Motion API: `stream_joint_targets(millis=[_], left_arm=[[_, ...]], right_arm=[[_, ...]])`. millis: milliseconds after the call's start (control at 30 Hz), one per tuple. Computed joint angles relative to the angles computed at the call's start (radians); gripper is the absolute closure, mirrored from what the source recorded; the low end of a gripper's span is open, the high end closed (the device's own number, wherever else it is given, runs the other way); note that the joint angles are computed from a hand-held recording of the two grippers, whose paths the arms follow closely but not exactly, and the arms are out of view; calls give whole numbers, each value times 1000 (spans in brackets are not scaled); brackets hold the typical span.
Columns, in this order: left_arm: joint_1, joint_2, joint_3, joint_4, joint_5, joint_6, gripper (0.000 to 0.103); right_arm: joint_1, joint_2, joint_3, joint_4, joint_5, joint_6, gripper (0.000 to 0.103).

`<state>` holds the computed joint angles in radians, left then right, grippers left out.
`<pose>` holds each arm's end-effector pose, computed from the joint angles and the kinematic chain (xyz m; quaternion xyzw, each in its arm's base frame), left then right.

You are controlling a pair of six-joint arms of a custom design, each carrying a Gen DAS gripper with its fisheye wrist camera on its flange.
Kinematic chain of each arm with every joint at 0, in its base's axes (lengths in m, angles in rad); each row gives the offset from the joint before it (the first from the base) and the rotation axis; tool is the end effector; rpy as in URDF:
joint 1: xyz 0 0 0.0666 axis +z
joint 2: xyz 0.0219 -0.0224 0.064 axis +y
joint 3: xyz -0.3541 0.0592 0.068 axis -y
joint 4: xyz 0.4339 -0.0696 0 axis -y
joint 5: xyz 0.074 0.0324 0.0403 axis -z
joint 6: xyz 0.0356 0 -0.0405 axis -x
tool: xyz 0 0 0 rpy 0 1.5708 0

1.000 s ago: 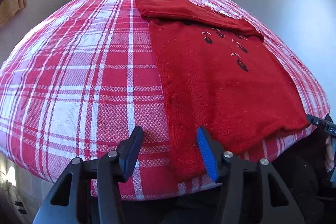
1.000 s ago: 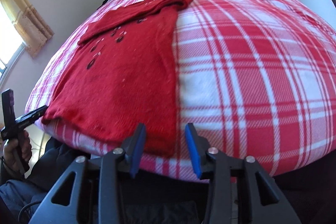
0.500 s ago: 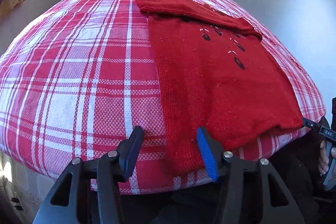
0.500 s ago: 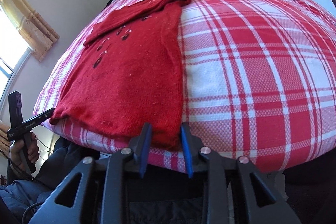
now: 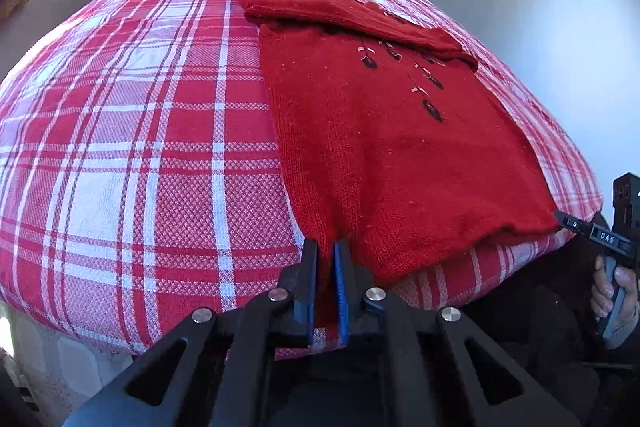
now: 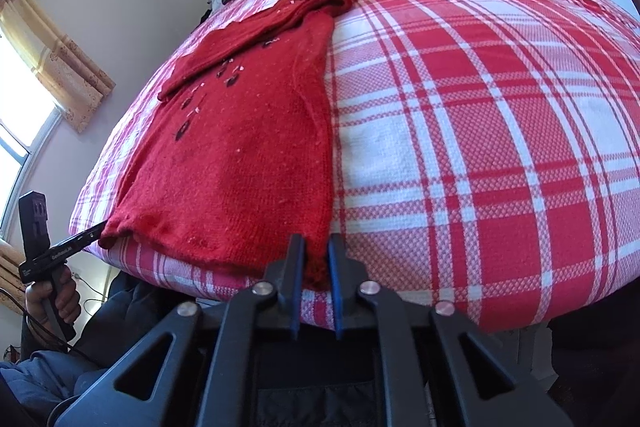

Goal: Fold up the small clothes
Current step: 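Close both tools on the sweater hem, then lift the hem with both tools and fold it over toward the collar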

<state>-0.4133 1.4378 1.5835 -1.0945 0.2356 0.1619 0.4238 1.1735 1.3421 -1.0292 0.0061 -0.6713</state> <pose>0.4862 -0.2228 0.4652 0.1542 0.9335 -0.1935 0.2597 0.4074 0.1831 0.4730 0.1168 0.9303 0.1786 0.2983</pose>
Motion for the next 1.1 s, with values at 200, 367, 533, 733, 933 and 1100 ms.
stream_joint_targets(millis=[200, 367, 533, 733, 933, 1100], left_arm=[[13, 3, -3, 14, 39, 25, 94], [12, 9, 2, 12, 44, 35, 93], [20, 9, 7, -5, 71, -7, 95], [36, -5, -10, 29, 111, 26, 97], [58, -33, -22, 90, 174, 61, 97], [70, -38, -24, 117, 224, 98, 97]], right_arm=[[-6, -10, -15, 21, -15, -10, 88], [-17, -33, -46, 67, -57, -37, 79], [-2, -21, -25, 34, -26, -8, 89], [-7, -28, -32, 51, -35, -10, 91], [-20, -74, -55, 115, -31, -24, 92], [-20, -83, -54, 141, -34, -28, 92]])
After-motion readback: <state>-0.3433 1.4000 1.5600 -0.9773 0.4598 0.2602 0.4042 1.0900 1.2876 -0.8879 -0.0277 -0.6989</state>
